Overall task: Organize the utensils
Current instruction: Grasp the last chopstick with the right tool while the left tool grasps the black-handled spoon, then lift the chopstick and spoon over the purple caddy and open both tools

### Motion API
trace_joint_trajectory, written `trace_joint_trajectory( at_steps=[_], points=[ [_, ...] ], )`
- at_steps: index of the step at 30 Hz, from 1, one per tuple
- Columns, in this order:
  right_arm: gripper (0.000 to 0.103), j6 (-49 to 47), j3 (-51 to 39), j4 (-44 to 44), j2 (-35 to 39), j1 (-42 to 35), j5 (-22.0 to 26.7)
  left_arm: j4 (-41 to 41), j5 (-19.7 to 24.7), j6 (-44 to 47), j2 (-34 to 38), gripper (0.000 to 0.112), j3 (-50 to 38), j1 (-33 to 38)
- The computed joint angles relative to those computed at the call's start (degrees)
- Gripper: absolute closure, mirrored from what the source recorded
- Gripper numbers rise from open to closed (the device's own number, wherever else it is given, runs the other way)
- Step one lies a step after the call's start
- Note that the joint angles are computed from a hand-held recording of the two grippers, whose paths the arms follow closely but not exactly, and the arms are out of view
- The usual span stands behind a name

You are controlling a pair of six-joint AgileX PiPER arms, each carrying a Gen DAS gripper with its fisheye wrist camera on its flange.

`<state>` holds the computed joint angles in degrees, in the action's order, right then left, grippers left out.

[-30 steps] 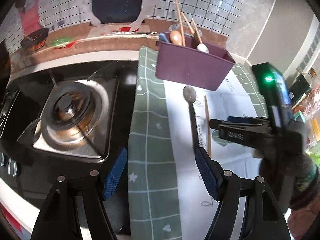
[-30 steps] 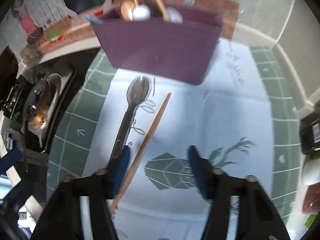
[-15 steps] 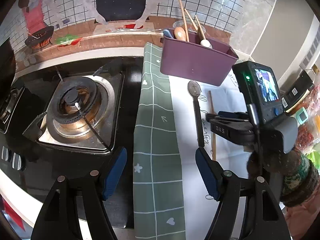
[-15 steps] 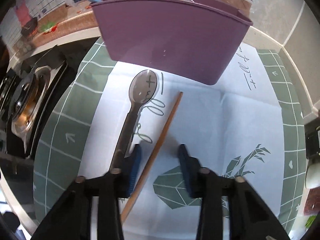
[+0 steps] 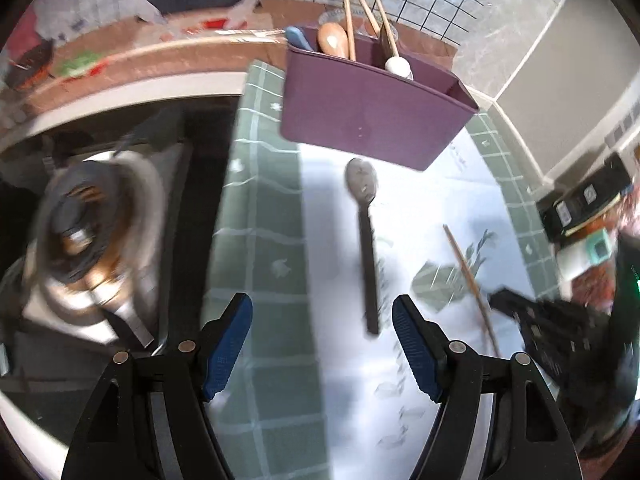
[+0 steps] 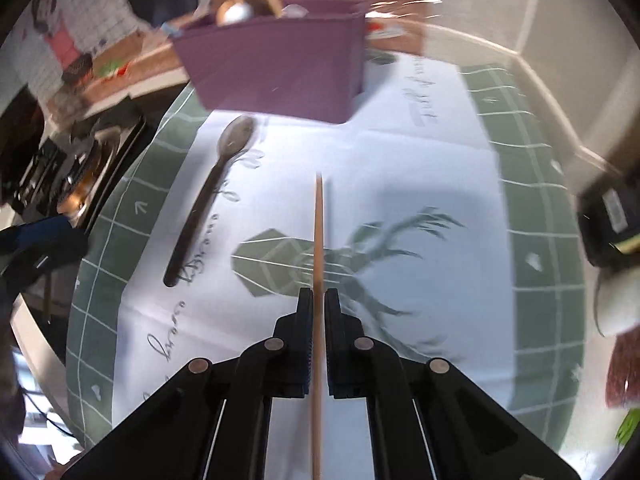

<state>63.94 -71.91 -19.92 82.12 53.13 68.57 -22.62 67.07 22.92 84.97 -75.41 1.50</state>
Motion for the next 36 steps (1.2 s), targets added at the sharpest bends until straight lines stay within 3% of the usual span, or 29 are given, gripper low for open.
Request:
trace_joint_trajectory(
  at_steps=[6,14,19,22,25,30,34,36],
  points=[
    [0.099,2.7,4.1,-1.1,-6.5,-0.2,-0.1,2.2,1.2,-3.3,12.2,0.039,-12.1,-8.4],
    [0.098,3.4,10.0,-1.0,-11.9,-1.1,0.1,16.2,2.4,-15.3,25.2,0.041,-27.7,-18.5],
    [0.094,2.6,12.2,-0.5,-13.6,-3.1,-0.3,21.7,2.1,-19.8,27.2,0.062,-28.3,-21.6],
    [0.088,0.6,12.2,-0.1,-13.7,-4.5,-1.1,20.7,-1.0,-18.3,24.8,0.079,-24.6,-21.3],
    [0.079,-3.1,11.7,1.0,-13.3,-5.8,-3.2,18.5,-2.7,-16.3,20.7,0.079,-19.1,-19.7],
    [0.078,-13.7,10.1,5.0,-9.8,-10.9,-6.8,13.6,-6.9,-12.6,9.2,0.079,-6.4,-16.7],
    [0.078,-22.2,9.7,10.2,-7.3,-17.9,-9.0,2.2,-4.4,-4.1,0.7,0.079,1.4,-10.4],
    [0.078,-23.8,9.3,10.0,-5.8,-20.0,-8.9,0.8,-4.5,-2.2,-2.9,0.079,4.7,-8.3]
  ],
)
